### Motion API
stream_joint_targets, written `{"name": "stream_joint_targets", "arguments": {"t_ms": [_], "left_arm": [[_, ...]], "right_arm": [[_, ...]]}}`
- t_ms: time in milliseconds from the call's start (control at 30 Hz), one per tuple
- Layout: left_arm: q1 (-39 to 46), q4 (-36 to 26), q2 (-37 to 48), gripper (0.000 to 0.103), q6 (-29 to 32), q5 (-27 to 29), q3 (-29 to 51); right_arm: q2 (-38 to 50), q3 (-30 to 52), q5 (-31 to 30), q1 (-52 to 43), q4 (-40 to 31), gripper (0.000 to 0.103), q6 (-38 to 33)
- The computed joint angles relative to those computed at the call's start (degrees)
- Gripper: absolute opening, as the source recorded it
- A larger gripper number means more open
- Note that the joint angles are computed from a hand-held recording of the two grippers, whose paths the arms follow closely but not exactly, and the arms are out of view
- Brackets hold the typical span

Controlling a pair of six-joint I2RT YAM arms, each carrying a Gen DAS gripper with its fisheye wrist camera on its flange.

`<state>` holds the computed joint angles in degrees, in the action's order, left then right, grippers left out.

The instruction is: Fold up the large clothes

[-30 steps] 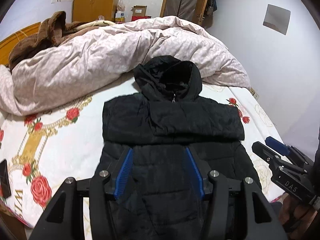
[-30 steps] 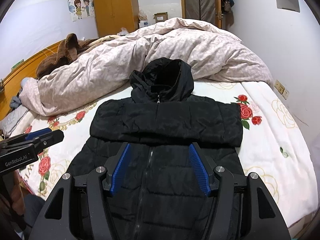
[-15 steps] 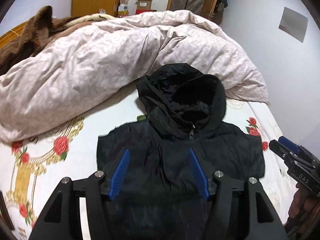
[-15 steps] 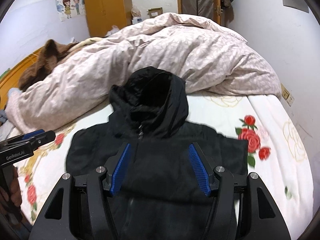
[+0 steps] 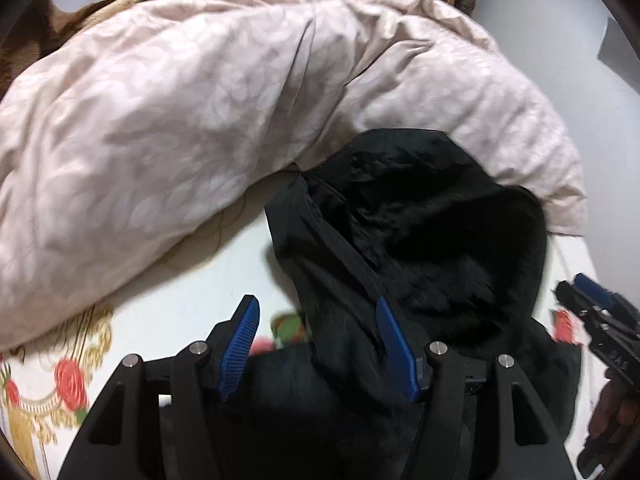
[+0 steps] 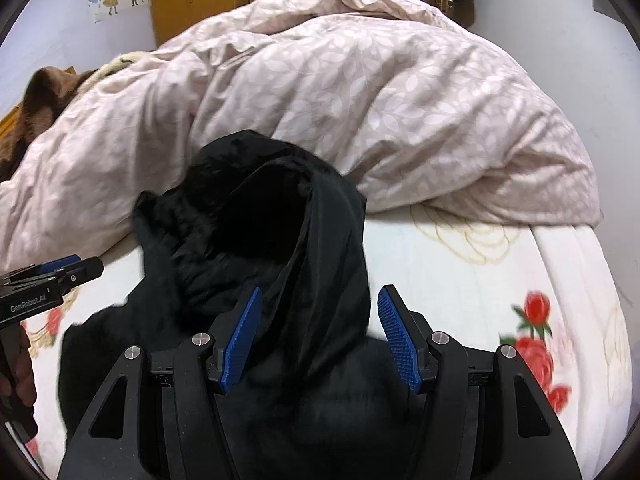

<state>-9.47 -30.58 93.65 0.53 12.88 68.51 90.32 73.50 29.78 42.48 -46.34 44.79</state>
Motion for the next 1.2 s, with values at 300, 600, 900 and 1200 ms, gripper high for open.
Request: {"name": "stream_joint_targets", "arguments": {"t_ms": [300, 600, 900, 1200], "left_arm": [[-3.2, 5.4, 14.8, 0.015, -1.8, -1.7, 10.0], [1.3, 11.2, -5.1, 0.004, -3.8, 6.7, -6.2], [18.9, -5.9, -40.2, 0.004, 5.2, 26.7, -22.7], [34.3, -27.4, -48.0, 0.006, 29.1, 27.0, -32.0]], "right_arm": [[8.2, 1.8, -7.4, -11.2, 8.2, 0.019, -7.8], [-8.5, -8.0, -2.3, -3.0, 9.0, 0.01, -0.3], [-24.0, -14.7, 11.5, 23.7, -10.7, 0.01, 32.3], [-18.9, -20.4, 6.4, 44.4, -15.1, 0.011, 58.3]]}}
